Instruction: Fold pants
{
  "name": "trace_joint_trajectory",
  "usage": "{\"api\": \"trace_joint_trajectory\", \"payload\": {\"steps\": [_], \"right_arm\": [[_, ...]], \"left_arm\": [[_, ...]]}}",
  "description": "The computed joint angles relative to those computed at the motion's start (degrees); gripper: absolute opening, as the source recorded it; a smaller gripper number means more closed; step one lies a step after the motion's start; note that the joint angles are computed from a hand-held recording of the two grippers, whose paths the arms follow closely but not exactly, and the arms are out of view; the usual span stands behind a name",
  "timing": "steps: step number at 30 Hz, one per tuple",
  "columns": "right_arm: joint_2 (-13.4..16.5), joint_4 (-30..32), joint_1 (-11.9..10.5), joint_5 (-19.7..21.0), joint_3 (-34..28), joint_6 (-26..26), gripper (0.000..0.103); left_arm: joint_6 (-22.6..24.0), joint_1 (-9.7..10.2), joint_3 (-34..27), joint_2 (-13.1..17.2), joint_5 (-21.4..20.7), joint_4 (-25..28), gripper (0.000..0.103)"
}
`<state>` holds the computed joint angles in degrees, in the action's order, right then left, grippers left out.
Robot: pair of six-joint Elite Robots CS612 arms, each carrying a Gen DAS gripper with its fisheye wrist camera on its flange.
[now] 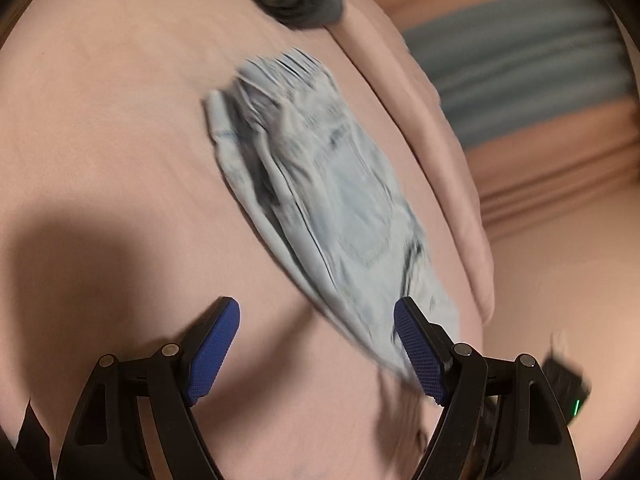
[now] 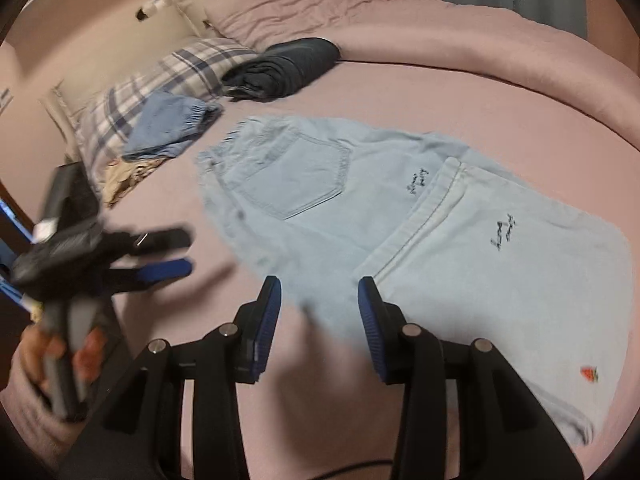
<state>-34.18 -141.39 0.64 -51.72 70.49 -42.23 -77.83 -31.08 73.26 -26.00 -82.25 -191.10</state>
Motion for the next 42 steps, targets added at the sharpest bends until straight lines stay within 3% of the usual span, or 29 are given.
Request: {"api": "trace_joint_trajectory", "payload": {"steps": [6,12,14,16,19,22,25,29,33,34,36,37,39,41,42], "right_arm": [[-0.73,0.39,0.03,-0.21,1.58,-0.36,0.043],[-0.84,1.6,-0.3,0.21,1.46,-0.08,0.043],[-0.69,1.56,-0.21,0.29,1.19,0.19,0.043],[-0.51,1.47,-0.18,0.45,0.87,0.53,0.043],[-0.09,1.52,-0.21,1.06,0.13,1.48,0.043],[0.69,4.36,-0.4,2.54,-1.66,2.62,0.044],[2.17,10.72,-1.17,8.9,-5.07,5.8,0.044],[5.41,17.13,-3.07,22.83,-10.09,15.83,0.05],[7.97,15.22,-4.64,30.38,-12.52,25.28,0.061],[8.61,13.39,-5.02,32.04,-12.79,28.2,0.063],[10.71,7.4,-5.8,35.65,-13.81,37.75,0.081],[11.82,6.25,-6.01,36.69,-14.79,41.42,0.084],[13.12,7.86,-6.0,32.67,-16.67,46.8,0.084],[13.26,11.72,-5.78,29.9,-17.38,46.36,0.082],[13.17,12.37,-5.69,29.58,-17.43,45.63,0.081]], "left_arm": [[-4.69,1.34,-4.17,1.56,3.7,4.03,0.08],[-9.01,3.07,-7.76,4.35,2.69,0.64,0.079],[-9.94,3.55,-7.17,4.3,1.71,-1.04,0.065],[-9.35,3.71,-6.86,4.0,1.17,-0.23,0.023],[-3.66,2.63,-5.88,2.36,4.99,2.53,0.019],[11.15,0.58,-7.64,0.61,10.63,6.85,0.018],[24.51,-0.89,-12.65,1.11,12.83,11.07,0.018],[37.48,-2.26,-20.98,3.81,10.39,16.36,0.018],[44.04,-2.94,-30.08,7.96,5.33,25.98,0.019],[45.5,-2.92,-33.3,9.48,2.47,30.16,0.022],[46.77,-2.83,-37.99,11.85,-1.85,36.43,0.031],[47.39,-2.91,-40.94,13.23,-3.05,41.07,0.036],[48.42,-3.24,-42.18,13.86,-1.54,43.76,0.037],[49.2,-3.53,-38.93,12.34,-0.2,41.21,0.04],[48.58,-3.54,-36.18,11.01,-0.75,38.88,0.049]]}}
